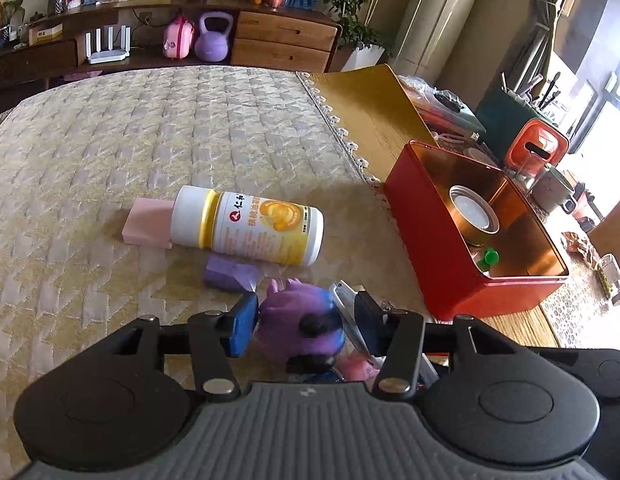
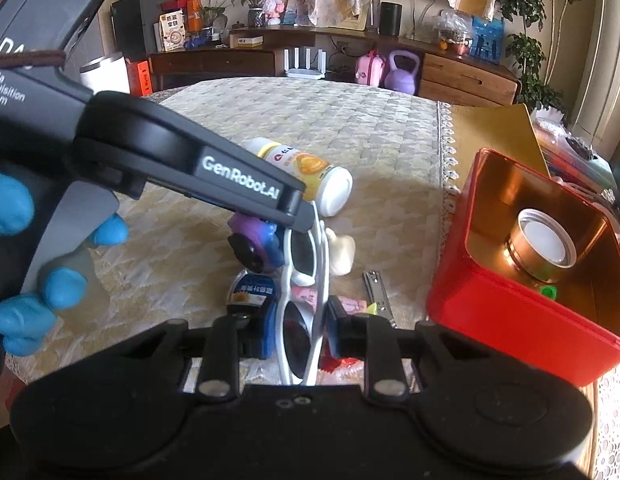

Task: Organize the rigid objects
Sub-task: 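Grasp the purple toy with the left gripper while the right gripper grasps the white sunglasses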

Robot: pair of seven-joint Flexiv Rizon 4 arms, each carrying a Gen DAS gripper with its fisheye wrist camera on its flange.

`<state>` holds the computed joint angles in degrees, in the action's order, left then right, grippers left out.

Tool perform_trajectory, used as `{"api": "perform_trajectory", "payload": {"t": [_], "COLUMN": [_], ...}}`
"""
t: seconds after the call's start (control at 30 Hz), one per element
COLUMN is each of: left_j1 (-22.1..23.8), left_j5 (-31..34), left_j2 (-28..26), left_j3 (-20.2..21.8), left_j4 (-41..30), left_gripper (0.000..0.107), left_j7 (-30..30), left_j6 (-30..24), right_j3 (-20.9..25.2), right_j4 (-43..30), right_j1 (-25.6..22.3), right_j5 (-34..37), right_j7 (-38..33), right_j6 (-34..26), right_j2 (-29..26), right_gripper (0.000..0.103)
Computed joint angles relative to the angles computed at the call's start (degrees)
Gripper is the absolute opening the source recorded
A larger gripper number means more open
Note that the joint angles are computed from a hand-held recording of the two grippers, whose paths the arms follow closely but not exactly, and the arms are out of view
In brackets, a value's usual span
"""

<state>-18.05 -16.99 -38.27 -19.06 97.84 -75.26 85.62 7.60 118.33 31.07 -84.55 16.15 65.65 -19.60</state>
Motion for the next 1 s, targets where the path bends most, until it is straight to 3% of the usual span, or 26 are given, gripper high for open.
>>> {"api": "perform_trajectory", "payload": {"t": [0.1,0.3,0.4,0.5,0.7,1.0], "left_j1": [0.6,-0.2,1.6,3.5,-1.1,-3.4], "left_j5": [-0.1,-0.2,-1.7,-2.6,-3.0,-3.2], "left_j2": [-0.2,-1.2,-1.8,-2.3,-3.4,-5.5], "left_j3": [-0.7,0.1,-2.3,-4.5,1.3,4.1], "left_j4": [0.4,-0.8,-0.9,-0.8,-4.7,-8.7], "left_gripper": [0.068,0.068,0.068,0.068,0.068,0.067], "left_j7": [0.3,-0.2,-0.8,-0.5,-5.1,-11.7], "left_j6": [0.2,0.2,0.7,0.9,-3.6,-6.5], "right_j3": [-0.1,-0.3,-0.4,-0.7,0.4,1.1], "right_j4": [0.4,0.7,0.9,1.5,1.9,2.2], "right_j1": [-0.5,-1.6,-2.0,-3.7,-6.8,-7.8], "right_j5": [-0.4,-1.9,-2.5,-6.2,-10.5,-11.6], "right_j7": [1.1,4.4,6.2,12.9,18.7,20.2], "right_j6": [0.8,2.3,2.7,5.1,7.5,8.2], "right_j2": [0.2,0.1,0.2,0.9,1.4,1.3], "right_gripper": [0.023,0.023,0.023,0.023,0.023,0.023]}}
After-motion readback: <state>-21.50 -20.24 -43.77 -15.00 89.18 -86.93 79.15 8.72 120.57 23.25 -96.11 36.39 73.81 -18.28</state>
